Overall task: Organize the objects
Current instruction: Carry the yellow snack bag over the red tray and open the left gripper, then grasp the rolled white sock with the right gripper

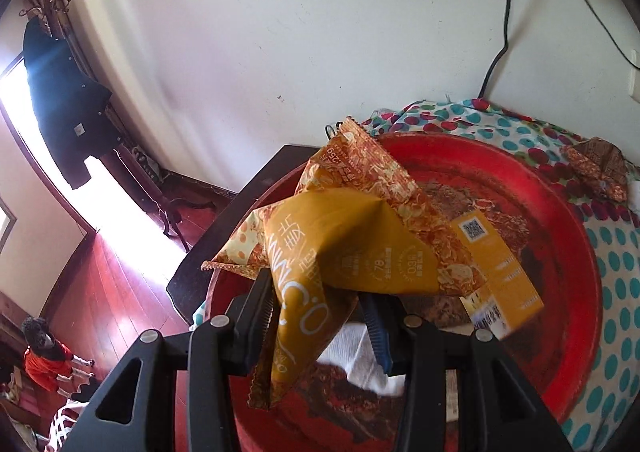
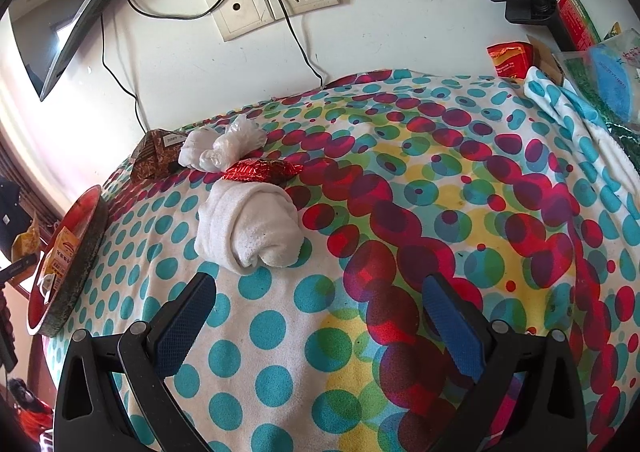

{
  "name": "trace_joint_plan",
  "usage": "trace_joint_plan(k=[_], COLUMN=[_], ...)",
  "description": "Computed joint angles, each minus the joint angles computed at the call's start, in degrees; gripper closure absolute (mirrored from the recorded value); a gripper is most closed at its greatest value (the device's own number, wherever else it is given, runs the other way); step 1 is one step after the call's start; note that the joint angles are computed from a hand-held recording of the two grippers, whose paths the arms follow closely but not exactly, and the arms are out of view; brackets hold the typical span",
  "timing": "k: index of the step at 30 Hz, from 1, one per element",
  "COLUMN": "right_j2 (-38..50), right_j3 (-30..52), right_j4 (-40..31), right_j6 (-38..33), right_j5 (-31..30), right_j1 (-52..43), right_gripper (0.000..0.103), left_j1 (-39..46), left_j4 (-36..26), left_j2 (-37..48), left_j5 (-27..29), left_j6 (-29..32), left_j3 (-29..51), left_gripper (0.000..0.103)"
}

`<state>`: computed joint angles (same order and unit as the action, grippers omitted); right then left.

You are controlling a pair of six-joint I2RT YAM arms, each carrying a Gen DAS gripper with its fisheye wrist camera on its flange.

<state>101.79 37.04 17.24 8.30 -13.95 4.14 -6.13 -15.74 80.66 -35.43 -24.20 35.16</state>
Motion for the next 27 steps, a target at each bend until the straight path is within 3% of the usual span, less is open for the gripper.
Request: trace_joint_plan(k=[6, 18, 22, 24, 27], right_j2=[0.0, 0.0, 0.0, 0.0, -0.1], right_j3=[0.1, 0.0, 0.0, 0.0, 0.0], right_j4=[-0.1, -0.1, 0.0, 0.0, -0.1], right_j6=[0.1, 0.2, 0.2, 0.2, 0.2], right_j5=[0.3, 0.4, 0.4, 0.4, 0.4], right_j1=[0.0, 0.0, 0.1, 0.0, 0.1], right_gripper=[0.000, 0.000, 0.000, 0.000, 0.000], left_j1=[4.6, 3.2, 3.1, 4.1, 4.0], left_j4=[-1.3, -2.3, -1.1, -0.7, 2.3], left_j2=[9.7, 19.6, 19.8, 18.9, 12.1], left_j5=[4.6, 2.4, 2.2, 5.1, 5.6], left_j6=[1.4, 2.8, 2.5, 1.6, -0.3], left_j3=[7.4, 15.4, 15.1, 14.2, 9.1], left_gripper=[0.059, 0.055, 0.050, 0.046, 0.046])
